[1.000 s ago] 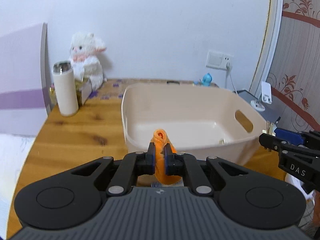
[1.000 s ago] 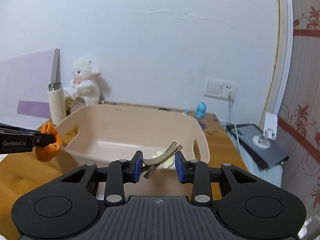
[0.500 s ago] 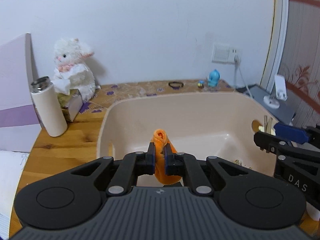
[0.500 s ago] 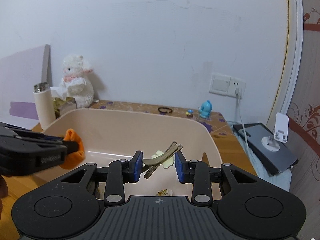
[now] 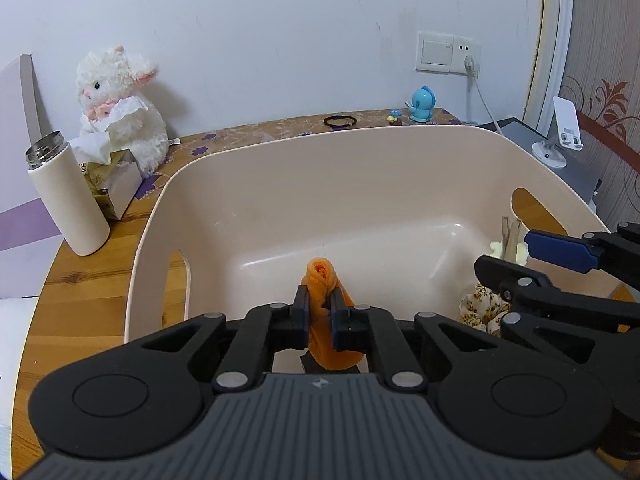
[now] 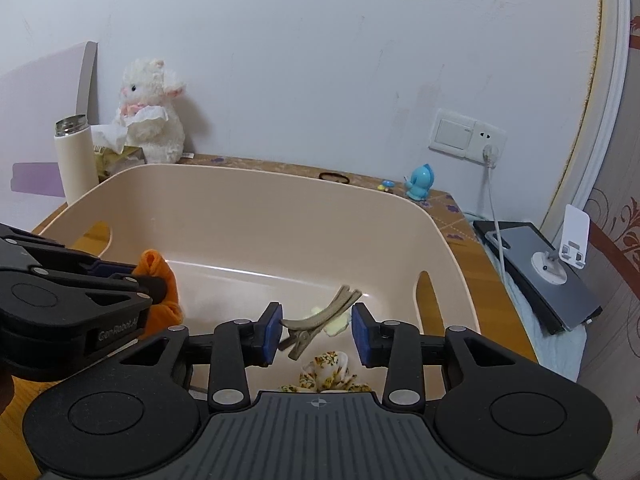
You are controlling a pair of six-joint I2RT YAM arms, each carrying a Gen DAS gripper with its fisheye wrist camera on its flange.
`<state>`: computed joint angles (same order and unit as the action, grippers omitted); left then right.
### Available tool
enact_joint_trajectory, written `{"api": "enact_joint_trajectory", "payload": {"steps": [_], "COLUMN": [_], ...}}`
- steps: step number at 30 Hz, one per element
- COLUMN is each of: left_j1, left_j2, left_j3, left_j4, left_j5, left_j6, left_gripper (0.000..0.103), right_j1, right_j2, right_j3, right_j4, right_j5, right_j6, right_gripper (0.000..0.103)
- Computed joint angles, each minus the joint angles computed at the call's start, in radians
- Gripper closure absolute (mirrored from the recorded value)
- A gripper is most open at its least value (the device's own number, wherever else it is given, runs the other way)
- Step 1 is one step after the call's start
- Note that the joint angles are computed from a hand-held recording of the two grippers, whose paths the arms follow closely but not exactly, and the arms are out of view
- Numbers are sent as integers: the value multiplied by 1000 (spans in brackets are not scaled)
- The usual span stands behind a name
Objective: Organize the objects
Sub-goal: 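Carry plush and clips over the basket and release both into it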
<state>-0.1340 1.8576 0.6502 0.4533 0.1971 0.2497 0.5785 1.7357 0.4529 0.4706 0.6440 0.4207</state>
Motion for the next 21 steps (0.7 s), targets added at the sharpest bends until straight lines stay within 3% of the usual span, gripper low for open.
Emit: {"api": "enact_joint_trajectory", "payload": {"steps": [2, 4, 5, 9, 21], "left_j1": [3, 15, 22, 47, 158], "left_j2": [-24, -58, -78, -173, -386], "left_j3": [-13, -22, -37, -103, -260], "left_j4": [-9, -35, -33, -11, -44], "left_j5": [-4, 7, 15, 17, 88], "left_j6": [-2, -5, -7, 5, 75], "left_gripper": [79, 48, 42, 28, 17], "right_j1": [13, 27, 38, 63, 181], "right_j2": [-34, -73, -89, -174, -292], "right_j3": [-28, -48, -52, -92, -184], "right_j4": [15, 8, -8, -45, -150], "right_j5": [5, 16, 38, 65, 161], "right_j6": [3, 4, 11, 32, 146], "right_gripper": [57, 44, 36, 32, 23]}}
